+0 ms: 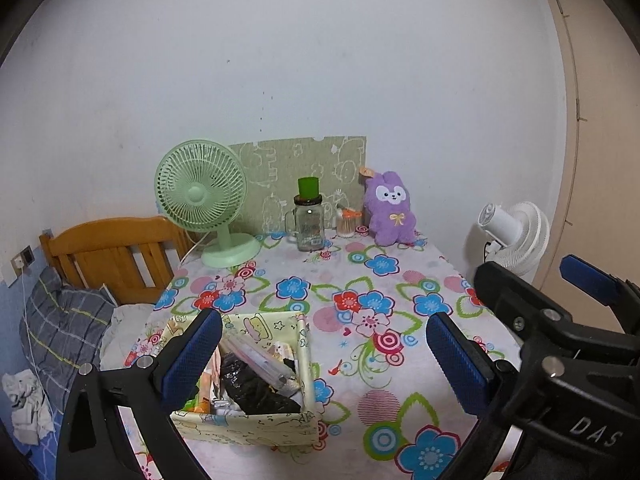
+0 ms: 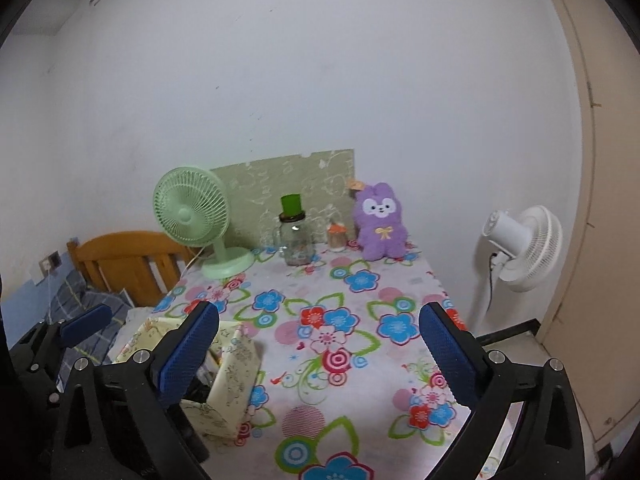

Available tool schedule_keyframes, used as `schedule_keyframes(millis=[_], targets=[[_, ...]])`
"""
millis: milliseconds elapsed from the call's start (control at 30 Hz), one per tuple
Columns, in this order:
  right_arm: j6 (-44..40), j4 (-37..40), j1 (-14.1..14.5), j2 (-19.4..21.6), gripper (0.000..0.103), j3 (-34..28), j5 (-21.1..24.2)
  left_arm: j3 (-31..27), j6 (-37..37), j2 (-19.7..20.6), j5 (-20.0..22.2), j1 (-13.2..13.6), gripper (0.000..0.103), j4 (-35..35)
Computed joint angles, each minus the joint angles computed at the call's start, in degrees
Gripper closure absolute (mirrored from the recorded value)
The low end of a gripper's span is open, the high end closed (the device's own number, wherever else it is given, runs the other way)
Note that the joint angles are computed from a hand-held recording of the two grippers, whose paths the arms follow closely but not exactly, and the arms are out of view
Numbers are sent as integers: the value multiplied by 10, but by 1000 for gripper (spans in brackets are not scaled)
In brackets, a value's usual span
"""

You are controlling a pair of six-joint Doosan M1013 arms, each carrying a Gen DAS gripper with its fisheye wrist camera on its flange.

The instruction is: Organize soft objects

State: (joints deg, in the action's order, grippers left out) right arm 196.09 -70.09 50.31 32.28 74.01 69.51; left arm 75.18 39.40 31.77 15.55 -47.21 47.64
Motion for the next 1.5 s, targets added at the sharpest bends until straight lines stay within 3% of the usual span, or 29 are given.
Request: schedule_keyframes(millis=[400,600,1500], targets=[[30,-11,15,-12,0,18,43,25,-146,-17,-2,-7,0,142],[35,-11,20,-12,0,19,56,32,-177,-21,-2,-7,0,167],[26,-6,22,-12,0,14,57,37,-220,-25,3,-3,0,188]])
